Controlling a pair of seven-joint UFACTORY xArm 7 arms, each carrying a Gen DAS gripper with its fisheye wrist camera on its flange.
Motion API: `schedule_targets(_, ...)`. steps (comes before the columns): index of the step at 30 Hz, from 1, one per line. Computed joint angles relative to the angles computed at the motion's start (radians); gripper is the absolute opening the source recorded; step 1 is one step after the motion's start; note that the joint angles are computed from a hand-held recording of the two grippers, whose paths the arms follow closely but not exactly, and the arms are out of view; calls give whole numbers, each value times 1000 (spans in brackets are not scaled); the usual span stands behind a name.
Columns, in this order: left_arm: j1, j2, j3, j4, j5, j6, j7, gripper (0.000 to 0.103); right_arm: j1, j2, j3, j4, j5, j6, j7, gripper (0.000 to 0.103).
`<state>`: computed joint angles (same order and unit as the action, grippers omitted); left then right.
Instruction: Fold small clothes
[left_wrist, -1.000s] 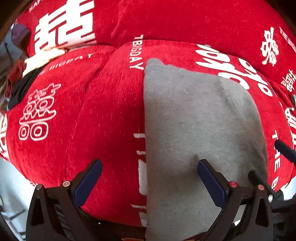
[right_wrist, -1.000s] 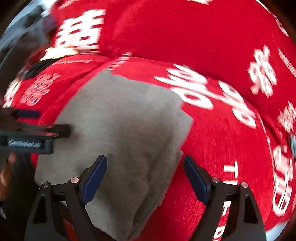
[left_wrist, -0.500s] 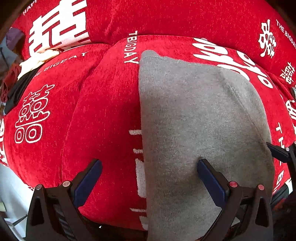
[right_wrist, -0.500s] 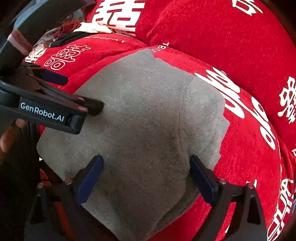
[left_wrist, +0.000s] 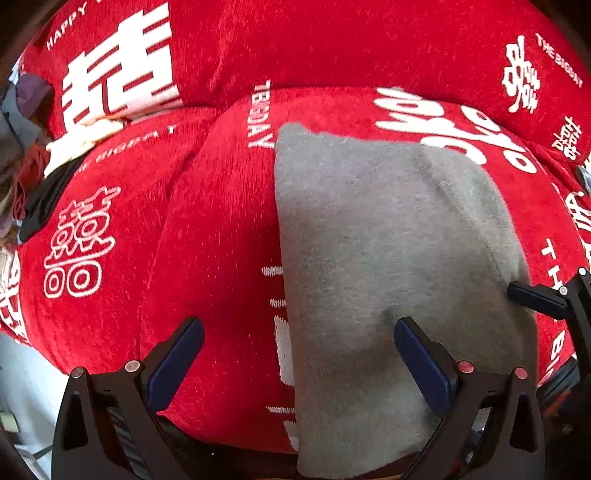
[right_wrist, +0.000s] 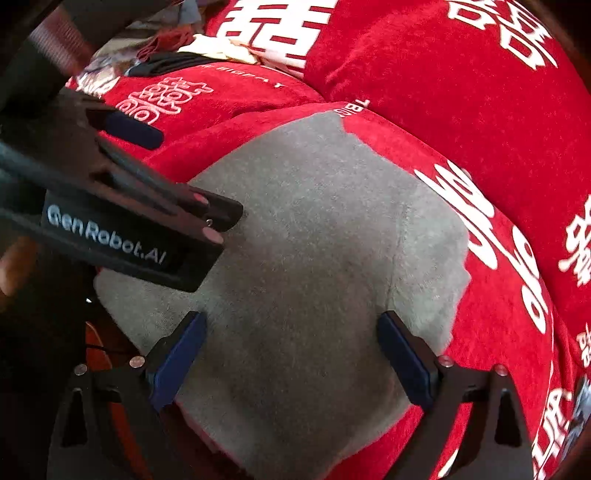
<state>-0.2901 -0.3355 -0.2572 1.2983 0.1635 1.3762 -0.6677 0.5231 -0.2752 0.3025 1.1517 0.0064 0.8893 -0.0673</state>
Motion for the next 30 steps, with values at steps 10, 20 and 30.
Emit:
schedule_targets(10, -21, 22, -21, 77, 6, 19, -6, 103, -51, -106, 5, 19, -16, 78, 135, 96)
schedule_targets(20, -53, 47, -39, 103, 13, 50, -14, 103, -56, -100, 18, 24, -33, 115, 173, 96)
schedule_targets(30, -55, 47, -26, 96, -10, 87, -41, 103, -49, -85, 21, 35, -43, 132, 190, 96)
